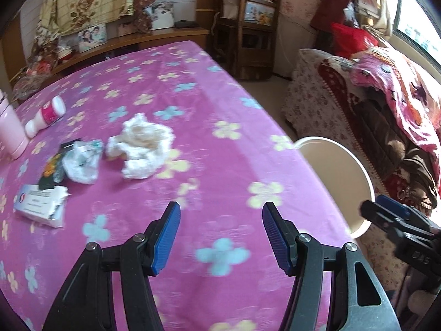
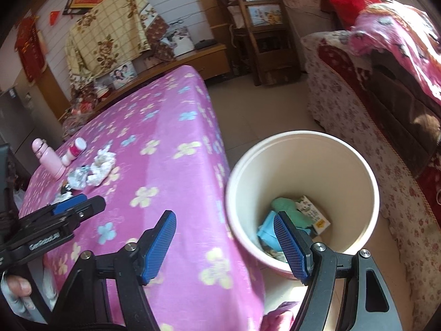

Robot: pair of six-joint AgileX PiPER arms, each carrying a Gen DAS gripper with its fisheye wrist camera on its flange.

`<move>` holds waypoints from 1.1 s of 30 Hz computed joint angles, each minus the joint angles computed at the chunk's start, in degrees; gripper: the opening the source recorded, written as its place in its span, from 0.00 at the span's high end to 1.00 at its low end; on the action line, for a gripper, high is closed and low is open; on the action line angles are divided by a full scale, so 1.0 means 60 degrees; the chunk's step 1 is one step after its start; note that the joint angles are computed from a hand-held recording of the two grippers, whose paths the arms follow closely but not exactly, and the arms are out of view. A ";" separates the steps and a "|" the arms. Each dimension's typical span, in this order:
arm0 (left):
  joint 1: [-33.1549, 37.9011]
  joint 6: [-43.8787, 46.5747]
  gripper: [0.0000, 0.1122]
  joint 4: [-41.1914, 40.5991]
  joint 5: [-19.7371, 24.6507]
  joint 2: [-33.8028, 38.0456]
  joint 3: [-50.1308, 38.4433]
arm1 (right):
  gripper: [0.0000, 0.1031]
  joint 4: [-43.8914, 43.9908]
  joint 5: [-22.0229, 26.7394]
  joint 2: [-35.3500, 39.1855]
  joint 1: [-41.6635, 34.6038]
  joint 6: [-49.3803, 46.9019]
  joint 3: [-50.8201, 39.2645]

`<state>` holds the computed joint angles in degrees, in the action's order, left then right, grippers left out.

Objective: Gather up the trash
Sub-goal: 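Move both tools back over the table toward the tablet box and tissues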

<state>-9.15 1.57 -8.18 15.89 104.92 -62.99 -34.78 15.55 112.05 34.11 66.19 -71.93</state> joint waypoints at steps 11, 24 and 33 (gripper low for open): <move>0.2548 0.3579 0.44 -0.3078 0.0446 0.1136 -0.1208 | 0.26 0.1234 0.0782 0.0736 0.0899 -0.1505 -0.1637; 0.4921 0.5931 0.44 -0.4403 0.1617 0.1175 -0.1175 | 0.26 0.2943 0.1766 0.2058 0.1541 -0.3753 -0.4029; 0.7418 0.8195 0.44 -0.5429 0.2266 0.0145 0.0036 | 0.26 0.5332 0.2918 0.3913 0.2014 -0.6175 -0.7265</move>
